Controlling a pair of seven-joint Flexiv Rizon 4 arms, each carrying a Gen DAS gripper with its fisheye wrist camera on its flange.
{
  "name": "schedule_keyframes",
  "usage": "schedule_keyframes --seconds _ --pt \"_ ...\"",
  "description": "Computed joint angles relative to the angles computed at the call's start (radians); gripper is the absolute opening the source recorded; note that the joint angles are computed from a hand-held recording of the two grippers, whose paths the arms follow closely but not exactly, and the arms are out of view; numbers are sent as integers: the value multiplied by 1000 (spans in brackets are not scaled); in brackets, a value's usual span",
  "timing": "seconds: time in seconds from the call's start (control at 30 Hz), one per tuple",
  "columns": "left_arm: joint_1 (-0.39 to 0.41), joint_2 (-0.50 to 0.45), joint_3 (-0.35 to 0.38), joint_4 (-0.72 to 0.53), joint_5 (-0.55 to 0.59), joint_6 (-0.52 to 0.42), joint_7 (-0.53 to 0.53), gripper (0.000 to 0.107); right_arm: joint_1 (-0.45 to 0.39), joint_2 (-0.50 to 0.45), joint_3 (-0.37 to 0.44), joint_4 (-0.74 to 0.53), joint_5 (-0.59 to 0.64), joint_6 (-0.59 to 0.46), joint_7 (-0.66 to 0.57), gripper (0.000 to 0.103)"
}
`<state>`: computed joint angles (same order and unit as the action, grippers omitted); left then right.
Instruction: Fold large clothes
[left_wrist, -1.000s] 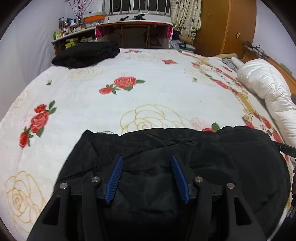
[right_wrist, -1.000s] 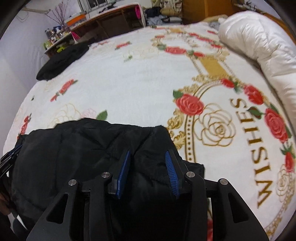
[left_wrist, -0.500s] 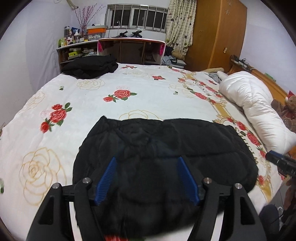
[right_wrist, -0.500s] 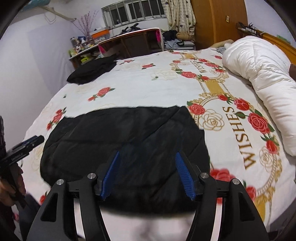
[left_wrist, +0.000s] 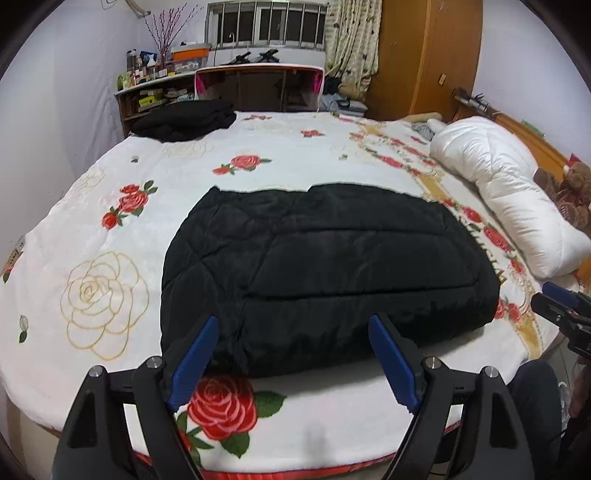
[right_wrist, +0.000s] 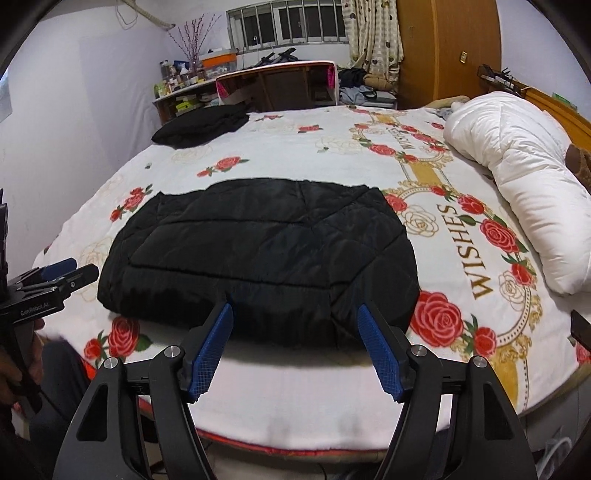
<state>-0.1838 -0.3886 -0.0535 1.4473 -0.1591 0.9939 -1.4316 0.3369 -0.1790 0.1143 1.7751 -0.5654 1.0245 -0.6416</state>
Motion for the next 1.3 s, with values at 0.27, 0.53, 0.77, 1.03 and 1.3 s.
schedule_keyframes --seconds 0.27,0.53,0.77,1.03,1.3 --pt "7 8 -14 21 -37 -6 16 85 1 0 10 6 32 -4 -25 71" --pt "17 16 -22 41 -80 -9 7 85 5 1 6 11 22 -1 -24 71" --pt "-5 18 6 27 -21 -21 -39 85 5 5 9 15 27 -2 -32 71" --pt "3 24 -6 36 -25 -21 -37 85 10 2 9 10 22 -9 -27 71" --pt "6 22 -8 36 -36 -27 -38 85 10 -2 11 8 32 -11 -34 71"
